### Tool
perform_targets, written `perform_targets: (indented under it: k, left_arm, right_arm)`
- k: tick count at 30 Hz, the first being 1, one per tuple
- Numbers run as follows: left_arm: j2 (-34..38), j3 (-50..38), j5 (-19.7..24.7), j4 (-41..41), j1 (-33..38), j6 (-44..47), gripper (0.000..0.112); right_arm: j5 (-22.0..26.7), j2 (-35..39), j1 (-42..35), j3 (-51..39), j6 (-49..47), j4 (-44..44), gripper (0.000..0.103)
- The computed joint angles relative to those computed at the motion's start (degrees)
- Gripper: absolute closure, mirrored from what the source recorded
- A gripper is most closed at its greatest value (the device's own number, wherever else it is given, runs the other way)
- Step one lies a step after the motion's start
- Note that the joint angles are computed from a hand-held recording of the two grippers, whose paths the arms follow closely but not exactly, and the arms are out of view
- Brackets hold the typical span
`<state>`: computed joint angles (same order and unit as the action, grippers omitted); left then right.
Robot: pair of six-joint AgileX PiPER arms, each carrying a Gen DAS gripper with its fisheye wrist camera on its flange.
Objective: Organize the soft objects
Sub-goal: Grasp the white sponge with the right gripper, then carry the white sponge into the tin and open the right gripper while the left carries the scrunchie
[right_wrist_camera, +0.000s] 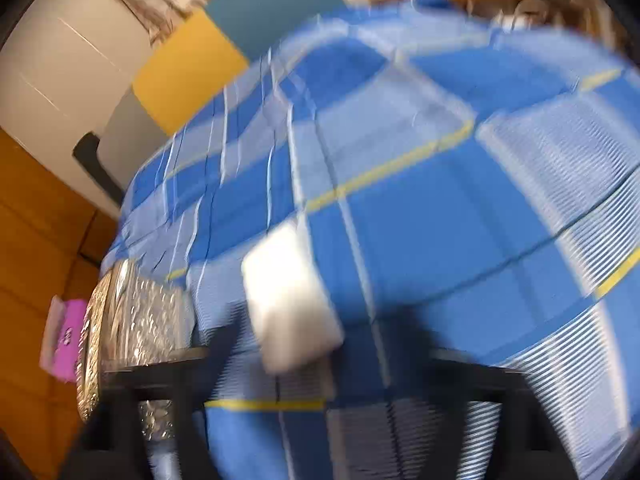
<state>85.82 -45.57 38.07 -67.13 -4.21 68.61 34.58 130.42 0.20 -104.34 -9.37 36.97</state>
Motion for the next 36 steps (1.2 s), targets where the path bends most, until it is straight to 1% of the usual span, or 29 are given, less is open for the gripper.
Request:
perform_targets:
  k: [1,2,3,5,7,8,9,10,11,12,13,15,16,19,21,22,23,24,25,26,27,28,29,30,31,33,34,35,36]
  left_arm:
    - [-0.1,0.2,0.1,-0.9,0.4,0.3,0.101]
    - [-0.2,0.3,0.2,-1.4,0.8,0.4,0.101]
    - [-0.4,0.3,0.4,-1.4,1.1,0.1,0.101]
    - [-1.4,0.8,0.1,-2.2,1.6,0.3,0.101]
    - [-2.6,0.9,0.6,-2.0,2.7,-0.3,0.101]
    - [-3.1,0.7,0.7,-1.5,3.0,-0.8,0.101]
    - [-3.9,0.9,0.6,-1.6,3.4,-0.8,0.101]
    - [-4.6,1.2,0.7,-2.1,4.0,-0.3,0.100]
    - [-5.1,1.4,1.1,-2.6,4.7,0.2,0.101]
    - [-5.5,1.4,1.3,-2.9,5.4,0.3,0.101]
    - [-6.1,1.8,1.7,-3.8,6.3,0.9,0.101]
    - [-6.6,2.3,3.0,-5.3,8.0,2.3,0.101]
    - [-7.1,2.7,3.6,-5.8,9.0,2.8,0.101]
    - [-7.9,3.1,6.4,-6.1,12.7,3.8,0.101]
    - [-8.9,3.5,8.7,-6.9,16.8,5.4,0.100]
    - [-9.2,3.5,9.9,-6.6,19.1,5.5,0.100]
    - [-9.6,3.5,11.1,-6.5,21.9,5.8,0.100]
    - [-9.8,3.5,12.0,-6.7,23.9,6.2,0.100]
    - [-9.9,3.4,13.7,-6.5,27.4,6.8,0.100]
    - [-9.8,3.1,14.4,-6.0,29.3,6.9,0.100]
    - [-9.8,3.0,15.4,-5.6,31.8,7.2,0.100]
    - [-9.5,2.8,16.6,-5.5,34.5,7.9,0.100]
    - [-9.1,2.5,17.8,-5.0,36.8,7.9,0.100]
    - [-8.6,2.1,18.7,-4.1,38.7,7.5,0.100]
    - [-8.2,1.9,19.5,-3.7,40.5,7.6,0.100]
    - [-7.5,1.7,21.2,-2.9,43.2,7.6,0.100]
    - [-6.8,1.4,22.2,-2.0,44.0,7.0,0.100]
    - [-6.6,1.6,22.5,-1.6,44.1,6.9,0.100]
    - [-6.4,1.7,22.3,-1.4,44.0,7.1,0.100]
  right_arm:
    - [-2.3,-1.1,0.8,1.0,1.2,-2.0,0.001]
    - [-2.6,-0.9,1.9,-0.3,2.7,-4.6,0.001]
    - [-1.6,-0.1,2.8,-2.6,5.6,-8.2,0.001]
    - [4.0,4.2,5.7,-12.0,13.8,-19.1,0.002]
    - [10.8,9.4,8.4,-21.8,18.3,-27.2,0.007]
    - [12.8,10.8,9.1,-24.2,19.3,-29.8,0.012]
    - [14.5,12.5,9.7,-26.8,19.5,-31.7,0.014]
    - [16.0,13.6,10.2,-28.6,19.7,-33.4,0.022]
    - [17.4,14.6,10.7,-30.0,20.5,-35.2,0.032]
    - [18.1,15.3,11.2,-30.5,21.1,-36.7,0.038]
    - [17.2,14.9,11.3,-28.9,21.3,-37.3,0.042]
    - [11.5,11.2,11.3,-20.8,21.3,-37.5,0.044]
    - [10.2,9.8,11.1,-18.1,20.9,-36.8,0.045]
    - [1.4,1.2,10.4,-3.4,22.7,-36.3,0.046]
    - [-4.8,-4.7,10.0,6.0,24.7,-36.1,0.046]
    - [-7.2,-7.8,9.8,10.7,28.6,-38.5,0.046]
    - [-8.3,-9.5,10.2,13.2,32.7,-41.6,0.046]
    - [-10.4,-11.9,10.4,16.6,34.6,-42.3,0.046]
    - [-13.9,-14.9,10.3,21.2,34.1,-40.8,0.046]
    - [-17.2,-19.3,10.4,26.9,32.4,-37.9,0.046]
    - [-20.2,-21.5,10.7,30.4,32.1,-37.2,0.046]
    - [-22.5,-24.9,11.7,34.5,34.1,-38.8,0.046]
    - [-24.1,-26.8,12.6,36.9,35.9,-40.2,0.046]
    - [-25.9,-29.2,13.6,39.9,35.5,-39.3,0.046]
    - [-26.5,-30.0,14.4,40.6,33.3,-36.8,0.046]
    - [-28.3,-33.1,16.6,43.9,33.4,-36.0,0.046]
    - [-29.2,-33.9,17.8,44.6,31.2,-33.4,0.046]
    - [-29.6,-35.1,18.9,45.7,27.5,-29.2,0.046]
    - [-29.8,-36.3,20.1,46.5,26.2,-27.1,0.046]
